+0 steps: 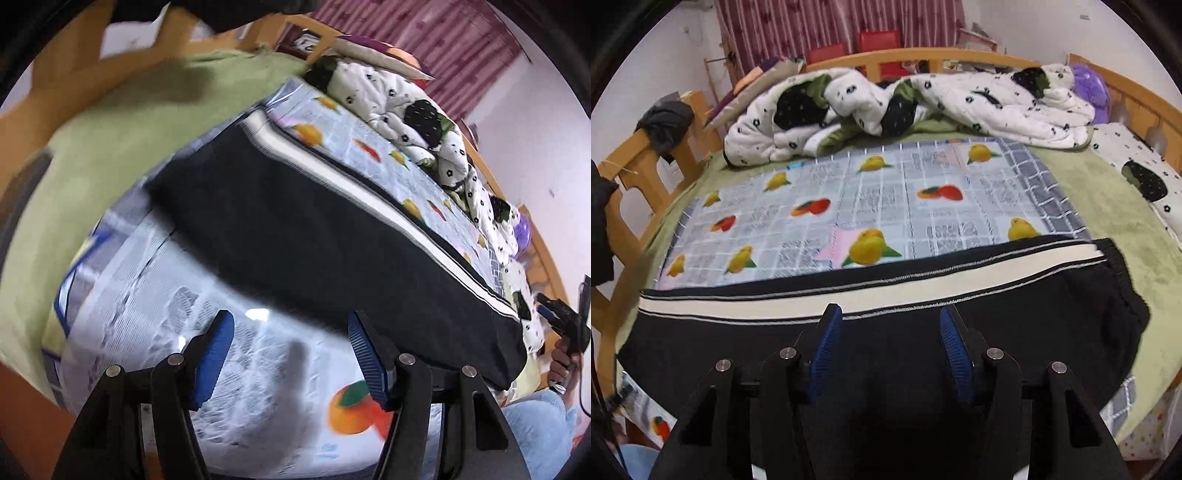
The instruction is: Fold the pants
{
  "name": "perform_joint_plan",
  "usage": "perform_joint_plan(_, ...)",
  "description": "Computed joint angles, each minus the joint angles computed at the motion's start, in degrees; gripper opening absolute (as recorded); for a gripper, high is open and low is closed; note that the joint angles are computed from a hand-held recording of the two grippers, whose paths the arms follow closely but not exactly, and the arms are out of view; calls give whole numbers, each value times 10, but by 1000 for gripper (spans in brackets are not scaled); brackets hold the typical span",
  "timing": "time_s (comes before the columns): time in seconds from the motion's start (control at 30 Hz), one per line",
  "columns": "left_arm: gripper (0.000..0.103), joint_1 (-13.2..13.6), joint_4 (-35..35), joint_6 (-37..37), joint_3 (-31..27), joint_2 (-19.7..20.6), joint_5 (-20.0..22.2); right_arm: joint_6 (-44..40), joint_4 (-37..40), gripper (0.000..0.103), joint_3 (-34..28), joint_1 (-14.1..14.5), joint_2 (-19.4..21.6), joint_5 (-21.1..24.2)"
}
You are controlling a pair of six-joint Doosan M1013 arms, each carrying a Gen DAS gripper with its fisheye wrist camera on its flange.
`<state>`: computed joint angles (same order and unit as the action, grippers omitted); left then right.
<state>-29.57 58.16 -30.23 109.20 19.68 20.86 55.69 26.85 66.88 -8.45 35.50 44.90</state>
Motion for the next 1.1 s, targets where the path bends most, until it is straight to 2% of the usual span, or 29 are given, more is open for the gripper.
perform_joint_plan(0.07, 61, 0, 109, -123, 14, 0, -2, 5, -4, 55, 7, 2, -12, -4)
perform_joint_plan(0.13, 62, 5, 176, -201, 21, 3, 9, 10, -7, 55, 19, 5, -28, -12)
perform_joint_plan(0.17, 62, 12, 178, -213, 19, 6, 15, 12, -6, 55, 23, 5, -33, -14)
perform_joint_plan(0.3, 62, 41, 219, -277, 17, 13, -6, 4, 14, 57, 48, 6, -53, -12)
perform_joint_plan(0.4, 59, 55, 216, -272, 7, 19, -11, 0, 17, 57, 75, 9, -64, -30)
perform_joint_plan(0.43, 58, 58, 181, -235, -1, 23, -6, -15, 30, 57, 86, 8, -67, -39)
perform_joint_plan(0.47, 51, 59, 153, -206, -7, 25, 0, -27, 39, 57, 92, 7, -67, -45)
perform_joint_plan(0.5, 34, 62, 106, -155, -16, 28, 9, -45, 54, 57, 104, 6, -68, -56)
perform_joint_plan(0.53, 21, 64, 80, -123, -21, 29, 9, -60, 67, 57, 114, 4, -67, -65)
perform_joint_plan(0.57, 10, 70, 29, -62, -31, 31, 5, -70, 76, 57, 120, 3, -66, -69)
perform_joint_plan(0.67, 10, 70, -69, 79, -57, 23, 37, -85, 87, 57, 134, -2, -59, -82)
perform_joint_plan(0.7, 10, 64, -97, 143, -77, 22, 72, -99, 100, 57, 138, -6, -55, -86)
perform_joint_plan(0.77, 10, 53, -119, 222, -109, 20, 115, -109, 123, 57, 138, -14, -46, -85)
perform_joint_plan(0.9, 10, 13, -118, 324, -197, 38, 222, -126, 164, 57, 125, -29, -32, -58)
perform_joint_plan(1.0, 10, -22, -86, 370, -267, 71, 277, -133, 162, 57, 127, -36, -31, -73)
perform_joint_plan(1.1, 10, -54, -72, 418, -338, 115, 308, -165, 173, 57, 139, -43, -38, -115)
